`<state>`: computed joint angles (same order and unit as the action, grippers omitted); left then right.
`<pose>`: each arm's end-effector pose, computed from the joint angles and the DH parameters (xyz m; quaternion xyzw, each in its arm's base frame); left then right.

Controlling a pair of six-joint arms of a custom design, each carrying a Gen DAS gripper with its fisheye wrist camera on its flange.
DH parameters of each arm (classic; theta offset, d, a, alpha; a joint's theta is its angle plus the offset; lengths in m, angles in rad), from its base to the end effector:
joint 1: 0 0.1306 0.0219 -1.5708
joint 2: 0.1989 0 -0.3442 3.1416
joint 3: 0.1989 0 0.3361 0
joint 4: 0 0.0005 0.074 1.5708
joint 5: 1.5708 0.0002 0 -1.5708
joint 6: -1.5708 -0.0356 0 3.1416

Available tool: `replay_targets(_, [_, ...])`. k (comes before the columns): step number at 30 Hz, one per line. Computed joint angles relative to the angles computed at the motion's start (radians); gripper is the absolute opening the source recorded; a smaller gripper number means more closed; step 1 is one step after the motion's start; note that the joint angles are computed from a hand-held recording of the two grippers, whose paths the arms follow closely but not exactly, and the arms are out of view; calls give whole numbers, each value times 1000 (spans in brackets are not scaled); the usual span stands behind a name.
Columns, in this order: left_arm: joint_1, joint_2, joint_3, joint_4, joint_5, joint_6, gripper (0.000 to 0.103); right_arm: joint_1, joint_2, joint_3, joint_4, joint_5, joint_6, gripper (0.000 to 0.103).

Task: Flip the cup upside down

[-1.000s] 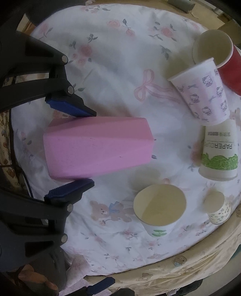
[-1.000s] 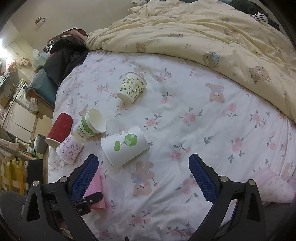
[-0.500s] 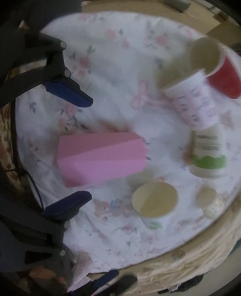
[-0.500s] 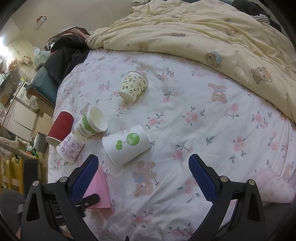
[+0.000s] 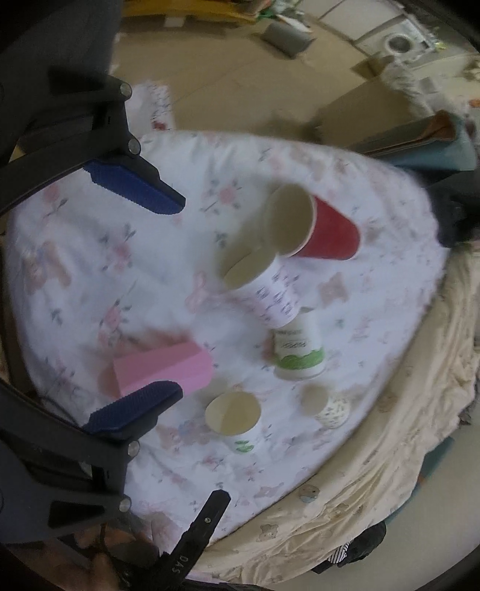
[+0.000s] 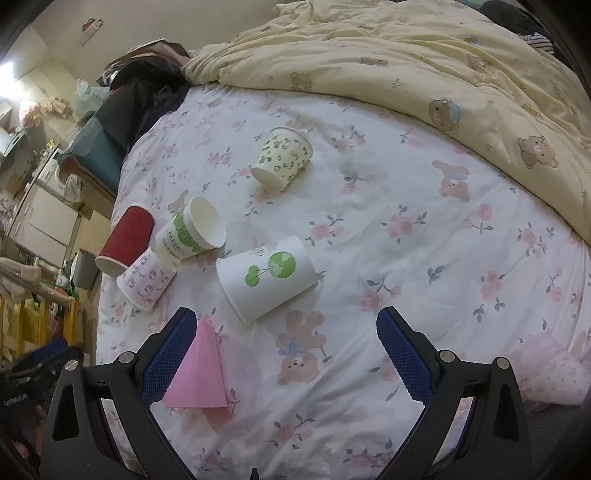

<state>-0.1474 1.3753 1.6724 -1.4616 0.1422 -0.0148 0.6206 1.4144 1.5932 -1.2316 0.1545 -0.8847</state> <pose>0.3824 -0.0624 0.4728 0.0934 0.9726 -0.0828 0.1962 0.3461 0.2400 0.4393 0.1465 0.9528 0.1201 0.2374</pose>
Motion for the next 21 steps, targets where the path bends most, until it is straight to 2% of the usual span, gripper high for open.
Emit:
replay_targets(4, [32,-4,-40,39,45,16,90,10,18,14,-8,-8,19,100])
replay_targets(6, [28,-16,-61,75,8,32,90,12,25,18,-7,-26,34,100])
replay_targets(12, [30,-7,-68,71,-30,56,90,15,37,21,17,-101,66,99])
replay_targets(14, [39,-9,-70,71,-26,64,90,8,51,34,15,-165,72,98])
replay_targets(16, [45,-13,-69,76,-32,74,90,5,84,71,-13,-217,86,96])
replay_targets(18, [49,-10,-65,75,-39,79,90,11,125,124,-53,-244,109,89])
replay_targets(21, [65,3,-51,60,-35,99,90,17,226,246,-146,-334,146,87])
